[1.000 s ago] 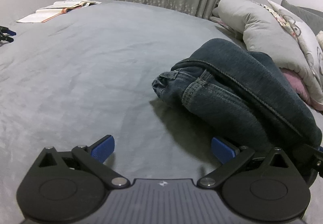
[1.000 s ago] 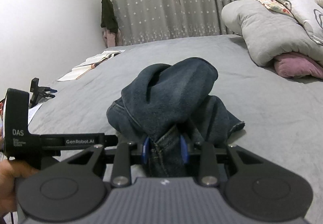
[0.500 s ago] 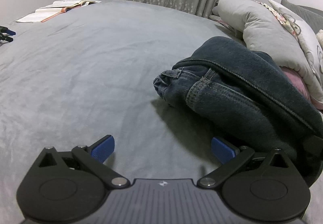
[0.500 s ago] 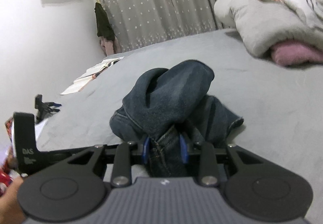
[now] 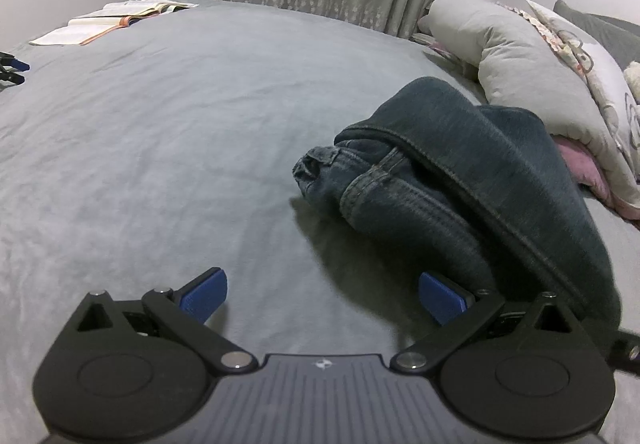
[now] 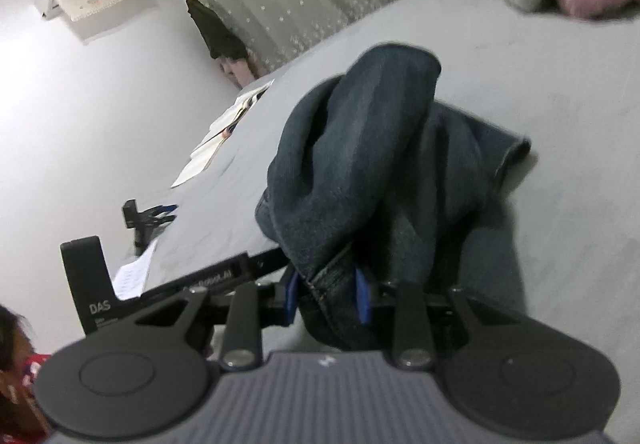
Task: Fold clothes
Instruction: 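Lift the jeans with the right gripper while the left gripper grasps the waistband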
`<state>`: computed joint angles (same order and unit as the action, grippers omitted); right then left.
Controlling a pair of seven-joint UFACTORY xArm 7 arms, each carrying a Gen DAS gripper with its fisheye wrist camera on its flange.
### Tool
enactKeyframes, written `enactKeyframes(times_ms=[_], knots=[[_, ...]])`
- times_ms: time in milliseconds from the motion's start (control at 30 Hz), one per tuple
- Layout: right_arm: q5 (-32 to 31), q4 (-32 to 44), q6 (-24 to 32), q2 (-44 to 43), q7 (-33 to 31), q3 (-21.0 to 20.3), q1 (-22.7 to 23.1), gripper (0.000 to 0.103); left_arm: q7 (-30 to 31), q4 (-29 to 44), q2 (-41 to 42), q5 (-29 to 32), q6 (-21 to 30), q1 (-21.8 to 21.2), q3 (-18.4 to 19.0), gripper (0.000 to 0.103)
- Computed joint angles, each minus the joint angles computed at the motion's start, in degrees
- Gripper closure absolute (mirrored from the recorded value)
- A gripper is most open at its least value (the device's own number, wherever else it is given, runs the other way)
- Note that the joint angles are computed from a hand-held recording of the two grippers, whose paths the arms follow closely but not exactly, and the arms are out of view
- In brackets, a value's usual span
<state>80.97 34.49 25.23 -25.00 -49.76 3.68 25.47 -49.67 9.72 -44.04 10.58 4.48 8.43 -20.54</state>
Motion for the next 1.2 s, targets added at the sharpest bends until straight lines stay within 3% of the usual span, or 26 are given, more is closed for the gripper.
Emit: enactKeyframes(times_ms=[300,633,967,1033,1100,1167,1200], knots=[[1.3,0.9,7.8,2.1,-0.1,-1.2,-1.4,0.078,0.6,-2.7,-1.6,-4.0,-6.5,-3.6,5.3,0.001],[0.1,1.1,11.9,2.3,-0.4,-0.2,-2.3,0.079,0.7,-3.3,-3.2,-6.6,-8.0,-1.7,2.5,0.002],[-4.5,2.2,18.5,3.5,-1.7,0.4,-1.6,0.079,3.5,-4.7,-2.6,-8.7,-13.8,-2.9,4.4,0.002],[-5.3,2.3,18.0,3.8,-1.7,1.1,-1.4,0.08,4.8,-4.7,-2.3,-8.8,-14.0,-3.2,4.4,0.015],[-6.2,2.5,16.8,4.1,-1.6,1.7,-1.1,0.079,6.4,-4.7,-1.3,-8.8,-14.8,-4.4,5.9,0.05],[-6.7,3.0,16.4,4.5,-1.3,1.4,-1.0,0.079,8.1,-5.1,-0.5,-9.1,-15.9,-7.7,9.8,0.072],[-6.8,3.3,16.6,4.8,-1.1,1.1,-1.1,0.077,8.5,-5.1,-0.7,-9.6,-15.6,-7.9,9.8,0.086]])
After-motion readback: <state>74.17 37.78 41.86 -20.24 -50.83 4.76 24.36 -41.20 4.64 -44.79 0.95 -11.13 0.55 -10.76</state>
